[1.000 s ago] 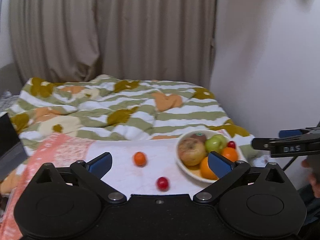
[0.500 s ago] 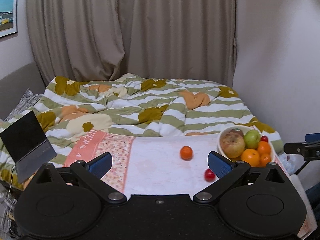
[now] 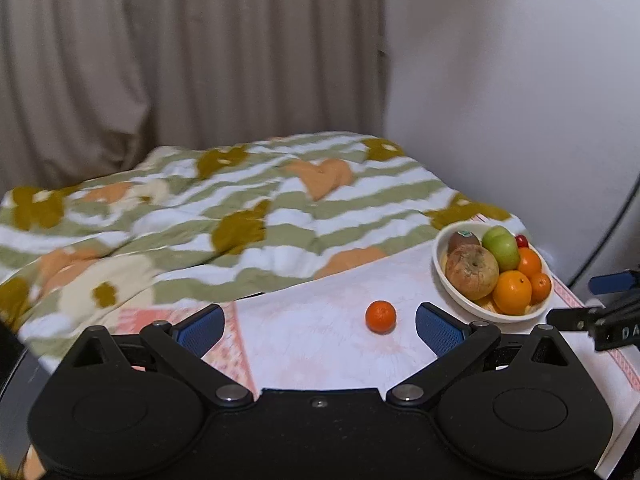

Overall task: Organize fruits
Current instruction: 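Grasp the last mandarin with the left tool while the right tool approaches a red cherry tomato, then carry the mandarin with the left tool while the right tool grasps the cherry tomato, releasing both into the bowl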

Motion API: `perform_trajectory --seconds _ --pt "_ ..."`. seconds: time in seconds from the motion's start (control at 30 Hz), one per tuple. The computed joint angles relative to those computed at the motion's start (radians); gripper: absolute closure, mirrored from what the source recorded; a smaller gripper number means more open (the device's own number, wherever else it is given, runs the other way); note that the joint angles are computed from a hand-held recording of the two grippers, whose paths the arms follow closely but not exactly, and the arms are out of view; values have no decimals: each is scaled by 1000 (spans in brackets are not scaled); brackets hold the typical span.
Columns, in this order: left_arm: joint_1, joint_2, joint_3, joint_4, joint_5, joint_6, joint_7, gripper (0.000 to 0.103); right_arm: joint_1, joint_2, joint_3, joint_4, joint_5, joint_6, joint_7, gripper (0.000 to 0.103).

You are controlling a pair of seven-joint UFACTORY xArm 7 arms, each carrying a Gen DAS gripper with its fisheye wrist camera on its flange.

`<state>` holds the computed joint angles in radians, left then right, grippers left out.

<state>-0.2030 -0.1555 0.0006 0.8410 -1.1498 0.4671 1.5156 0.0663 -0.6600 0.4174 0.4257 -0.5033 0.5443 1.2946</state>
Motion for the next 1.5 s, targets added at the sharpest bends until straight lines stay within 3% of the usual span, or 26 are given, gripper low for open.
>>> perform_trajectory --seconds 0.17,0.5,0.77,0.93,1.07,1.1,1.13,1.17,1.5 --pt "37 195 -26 175 77 116 8 0 -81 154 99 81 -89 -5 171 0" --pt "98 439 -153 367 265 198 -149 5 -111 466 121 228 -374 13 421 0" --pt "101 516 -224 377 325 148 -182 26 -33 587 46 279 -478 29 494 6" --pt "100 541 -255 371 331 99 -168 41 20 620 -19 290 -494 11 495 21" --pt "98 549 -270 365 352 66 -172 44 67 637 -68 302 -503 21 492 22" --pt "100 549 -274 363 352 58 -168 49 79 640 -79 305 -508 23 495 22" --pt "101 549 -279 358 350 42 -158 63 90 643 -91 307 -515 23 500 22" --pt "100 547 -284 350 350 17 -144 64 102 646 -104 308 -519 23 503 24" --pt "127 544 -279 359 371 58 -160 64 215 679 -230 329 -537 12 490 36"
